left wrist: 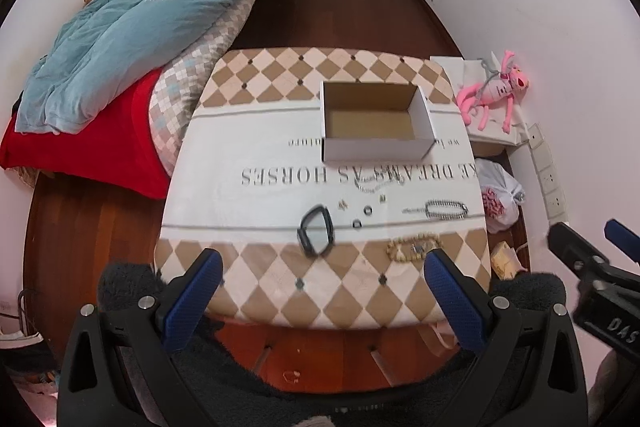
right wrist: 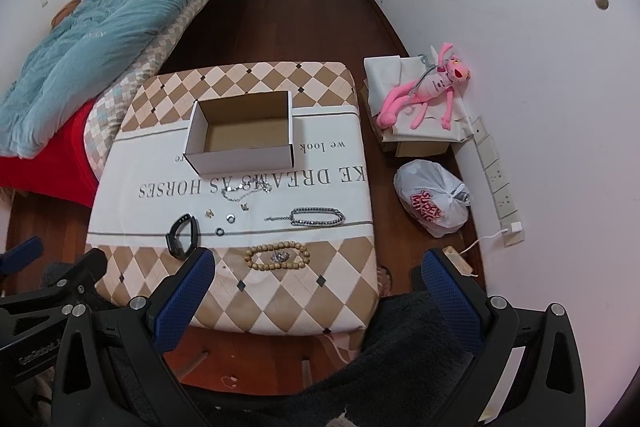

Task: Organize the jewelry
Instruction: 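Grasp the black watch band with the left tool while the right tool grasps the wooden bead bracelet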

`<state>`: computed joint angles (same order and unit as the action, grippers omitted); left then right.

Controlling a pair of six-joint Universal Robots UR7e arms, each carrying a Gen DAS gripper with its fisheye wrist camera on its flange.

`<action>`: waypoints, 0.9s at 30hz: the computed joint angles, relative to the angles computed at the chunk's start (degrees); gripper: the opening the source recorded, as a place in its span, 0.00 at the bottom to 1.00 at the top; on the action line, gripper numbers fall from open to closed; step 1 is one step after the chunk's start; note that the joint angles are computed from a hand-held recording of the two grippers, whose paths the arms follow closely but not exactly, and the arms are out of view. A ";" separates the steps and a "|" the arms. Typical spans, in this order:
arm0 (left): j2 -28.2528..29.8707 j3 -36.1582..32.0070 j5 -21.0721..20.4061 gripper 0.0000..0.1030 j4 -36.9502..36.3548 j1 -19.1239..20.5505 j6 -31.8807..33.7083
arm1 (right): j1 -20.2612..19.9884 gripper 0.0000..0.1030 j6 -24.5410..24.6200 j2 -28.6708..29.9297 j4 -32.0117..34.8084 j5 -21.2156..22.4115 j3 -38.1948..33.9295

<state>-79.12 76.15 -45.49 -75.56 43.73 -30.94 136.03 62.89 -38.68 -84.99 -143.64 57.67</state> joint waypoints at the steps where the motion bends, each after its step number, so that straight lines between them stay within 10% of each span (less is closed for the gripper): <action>1: 0.27 0.69 1.34 1.00 -2.10 0.17 1.18 | -0.38 1.00 -0.09 -0.41 -1.04 0.03 0.44; 9: 4.70 1.32 4.25 0.99 -10.66 5.95 8.34 | -5.99 1.00 2.01 -1.28 -2.52 -0.39 5.45; 18: 7.30 3.76 -0.03 0.65 -8.18 12.70 8.05 | -13.43 0.69 -3.96 -1.03 -15.71 8.43 16.84; 27: 8.53 3.90 -4.43 0.63 -7.68 16.57 6.80 | -16.28 0.51 -3.31 0.07 -19.11 12.02 20.58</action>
